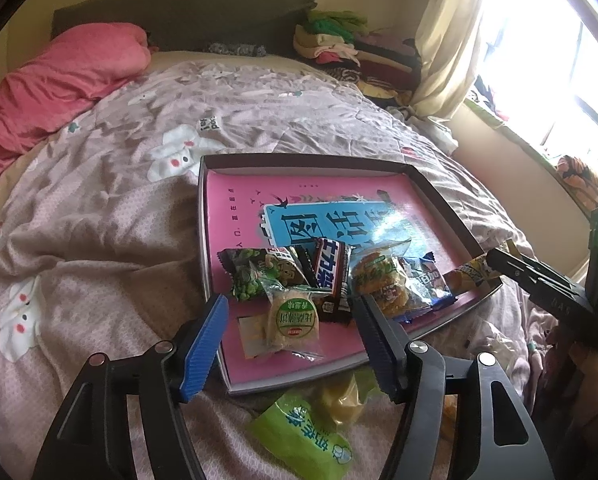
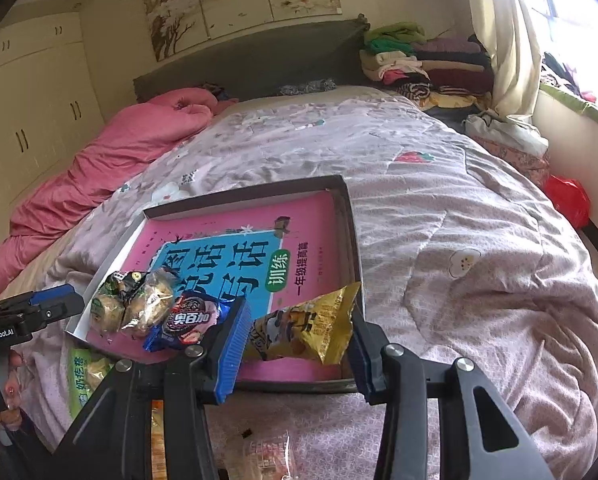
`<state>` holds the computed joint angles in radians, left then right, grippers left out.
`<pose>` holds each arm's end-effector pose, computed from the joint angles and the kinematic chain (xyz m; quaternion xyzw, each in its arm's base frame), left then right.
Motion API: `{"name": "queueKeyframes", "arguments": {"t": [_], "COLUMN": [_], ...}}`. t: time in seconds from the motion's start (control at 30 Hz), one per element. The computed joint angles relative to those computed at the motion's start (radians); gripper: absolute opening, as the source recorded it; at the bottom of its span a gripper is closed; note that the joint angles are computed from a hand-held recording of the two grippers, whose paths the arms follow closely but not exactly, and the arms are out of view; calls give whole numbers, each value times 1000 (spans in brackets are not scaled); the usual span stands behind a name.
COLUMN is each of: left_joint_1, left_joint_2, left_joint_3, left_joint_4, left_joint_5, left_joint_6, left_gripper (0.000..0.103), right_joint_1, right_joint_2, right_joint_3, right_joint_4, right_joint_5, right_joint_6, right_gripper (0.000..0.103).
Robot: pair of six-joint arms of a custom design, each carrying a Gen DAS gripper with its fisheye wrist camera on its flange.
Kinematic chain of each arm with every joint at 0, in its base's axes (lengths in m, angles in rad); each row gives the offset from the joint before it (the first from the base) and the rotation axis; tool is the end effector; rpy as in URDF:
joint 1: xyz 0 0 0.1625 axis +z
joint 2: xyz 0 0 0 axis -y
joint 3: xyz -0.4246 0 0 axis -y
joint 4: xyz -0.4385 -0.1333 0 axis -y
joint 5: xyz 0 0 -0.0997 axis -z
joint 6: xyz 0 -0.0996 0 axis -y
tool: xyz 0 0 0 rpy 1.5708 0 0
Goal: Organize snacks
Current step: 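Withdraw both open tools from the tray toward the snacks on the bedspread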
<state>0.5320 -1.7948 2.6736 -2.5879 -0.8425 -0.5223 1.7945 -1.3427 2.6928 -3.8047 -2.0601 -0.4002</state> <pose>-0.1525 -0.3214 0.1790 0.2143 0.9076 -0.2959 0.2070 0.1560 -0.2960 0.1696 0.1706 -0.8665 0.3940 0.2547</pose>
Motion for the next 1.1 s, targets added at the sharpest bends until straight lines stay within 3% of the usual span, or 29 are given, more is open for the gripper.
{"name": "queueKeyframes", "arguments": {"t": [0.63, 0.8, 1.1], "left_joint_1": [-73, -102, -126], "left_joint_2": [-97, -118, -143], "left_joint_3": [10, 12, 7], "left_joint_4": [116, 146, 185], "left_joint_5": [32, 41, 21], "left_joint_6": [-77, -101, -142], "left_gripper": [70, 75, 77], "right_joint_1": [-24, -25, 1], "right_joint_2": [-67, -97, -135], "right_joint_3": [30, 43, 61], "right_joint_4": [-34, -41, -32], "right_joint_5": [0, 14, 32], "right_joint_6": [22, 23, 14], "right_gripper": [46, 46, 55]}}
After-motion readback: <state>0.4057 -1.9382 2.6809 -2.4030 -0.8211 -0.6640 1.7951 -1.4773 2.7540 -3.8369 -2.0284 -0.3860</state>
